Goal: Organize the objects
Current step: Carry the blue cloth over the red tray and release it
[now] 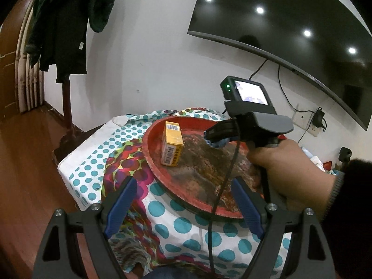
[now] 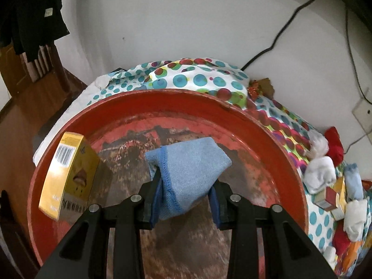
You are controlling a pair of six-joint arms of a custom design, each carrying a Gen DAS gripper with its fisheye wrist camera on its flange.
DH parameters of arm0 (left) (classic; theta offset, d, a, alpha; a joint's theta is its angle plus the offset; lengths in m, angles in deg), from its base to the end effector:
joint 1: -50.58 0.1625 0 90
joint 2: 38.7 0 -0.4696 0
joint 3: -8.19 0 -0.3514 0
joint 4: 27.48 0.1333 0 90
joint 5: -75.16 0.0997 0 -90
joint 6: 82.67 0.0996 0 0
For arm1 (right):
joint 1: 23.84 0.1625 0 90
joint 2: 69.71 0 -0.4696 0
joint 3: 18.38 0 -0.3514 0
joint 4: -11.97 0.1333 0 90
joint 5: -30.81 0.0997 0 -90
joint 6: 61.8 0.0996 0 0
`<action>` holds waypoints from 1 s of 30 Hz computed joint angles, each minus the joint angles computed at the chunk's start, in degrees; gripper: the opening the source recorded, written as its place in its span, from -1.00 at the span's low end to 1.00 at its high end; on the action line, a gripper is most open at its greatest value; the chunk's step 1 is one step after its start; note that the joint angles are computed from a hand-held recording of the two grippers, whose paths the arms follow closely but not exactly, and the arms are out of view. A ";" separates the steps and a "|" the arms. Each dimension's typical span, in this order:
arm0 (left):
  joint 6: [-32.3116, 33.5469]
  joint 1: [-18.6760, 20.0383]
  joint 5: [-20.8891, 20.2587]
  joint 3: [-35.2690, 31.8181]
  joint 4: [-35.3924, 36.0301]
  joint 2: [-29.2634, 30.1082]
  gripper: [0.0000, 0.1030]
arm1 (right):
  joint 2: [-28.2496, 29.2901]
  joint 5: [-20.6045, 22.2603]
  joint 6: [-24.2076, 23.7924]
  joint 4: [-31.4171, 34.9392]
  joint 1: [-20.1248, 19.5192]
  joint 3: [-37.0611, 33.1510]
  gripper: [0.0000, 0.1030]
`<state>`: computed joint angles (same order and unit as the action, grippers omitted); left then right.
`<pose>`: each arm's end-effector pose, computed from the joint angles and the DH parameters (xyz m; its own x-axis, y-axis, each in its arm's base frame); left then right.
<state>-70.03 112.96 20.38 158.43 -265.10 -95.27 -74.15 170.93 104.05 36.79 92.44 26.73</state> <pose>0.0018 -0.4080 0.2365 -0.8575 0.0805 -0.5081 0.4719 0.5163 -0.7146 0.3479 -0.5760 -0.1296 -0.5957 -0.1979 0.7785 -0.5656 0.7915 -0.2316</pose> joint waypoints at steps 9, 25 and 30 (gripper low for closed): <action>-0.12 0.71 -0.31 -0.86 0.00 -0.14 0.66 | 3.61 -1.24 -0.81 4.31 -0.66 -8.16 -0.37; 0.30 1.11 -0.06 -1.45 -0.16 0.16 0.66 | 8.01 -3.04 1.82 10.50 -1.80 -16.58 -0.13; 2.14 0.30 -0.66 -0.34 -5.86 1.09 0.66 | 0.70 -4.98 0.37 -0.66 -1.21 -2.66 0.48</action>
<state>-67.89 113.26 19.72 158.08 -270.96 -94.18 -73.45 165.95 104.42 36.13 91.24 24.07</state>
